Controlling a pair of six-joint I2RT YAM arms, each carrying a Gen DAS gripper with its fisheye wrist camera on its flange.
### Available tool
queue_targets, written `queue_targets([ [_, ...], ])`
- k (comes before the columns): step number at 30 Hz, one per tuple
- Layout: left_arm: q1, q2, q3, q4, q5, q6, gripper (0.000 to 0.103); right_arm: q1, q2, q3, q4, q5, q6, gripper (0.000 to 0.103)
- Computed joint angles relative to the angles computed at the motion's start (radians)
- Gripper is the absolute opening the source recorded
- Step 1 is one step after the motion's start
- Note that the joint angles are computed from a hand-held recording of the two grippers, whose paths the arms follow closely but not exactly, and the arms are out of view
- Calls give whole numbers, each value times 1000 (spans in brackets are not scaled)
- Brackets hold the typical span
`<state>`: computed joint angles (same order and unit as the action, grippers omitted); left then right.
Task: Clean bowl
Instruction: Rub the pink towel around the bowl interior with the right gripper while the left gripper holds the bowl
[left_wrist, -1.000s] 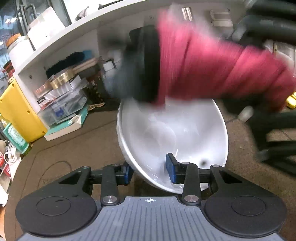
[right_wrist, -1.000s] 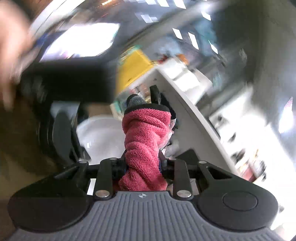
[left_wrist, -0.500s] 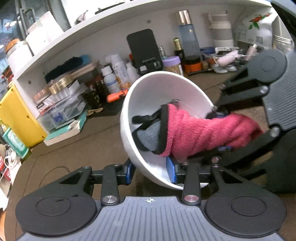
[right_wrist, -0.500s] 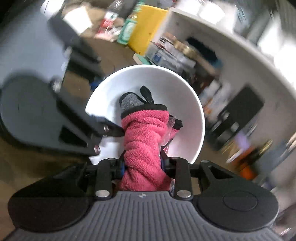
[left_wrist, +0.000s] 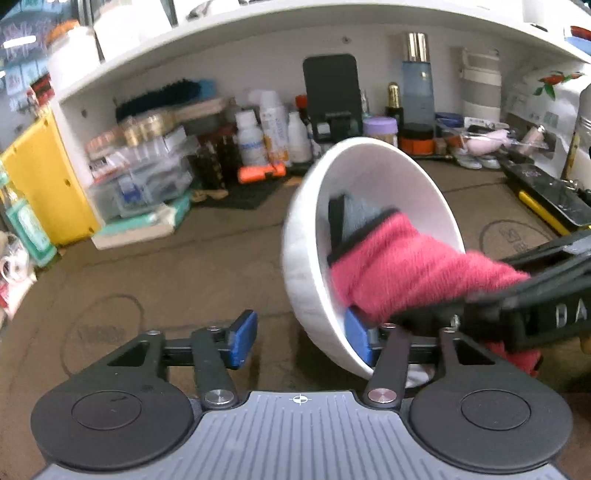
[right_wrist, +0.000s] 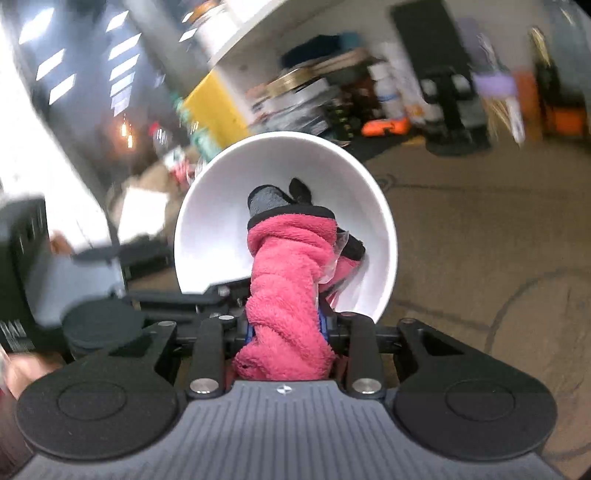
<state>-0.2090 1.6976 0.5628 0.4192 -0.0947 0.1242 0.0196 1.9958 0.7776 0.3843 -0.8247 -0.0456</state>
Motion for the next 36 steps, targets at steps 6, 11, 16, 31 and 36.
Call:
queue_targets([
  [6,-19,6,3,14,-7,49,37,85,-246,-239,214,235,-163,29],
  [11,13,-14,27,-47,44,113,33,243,-458,-464,456,577,-558,29],
  [16,-12,-21,15,-42,3,142,34,384,-242,-500,754,825,-977,29],
  [31,21,-12,26,-22,29,101,37,256,-199,-50,-85,564,-479,36],
  [36,49,-26,14,-20,48,70,42,115,-110,25,-181,233,-260,37],
])
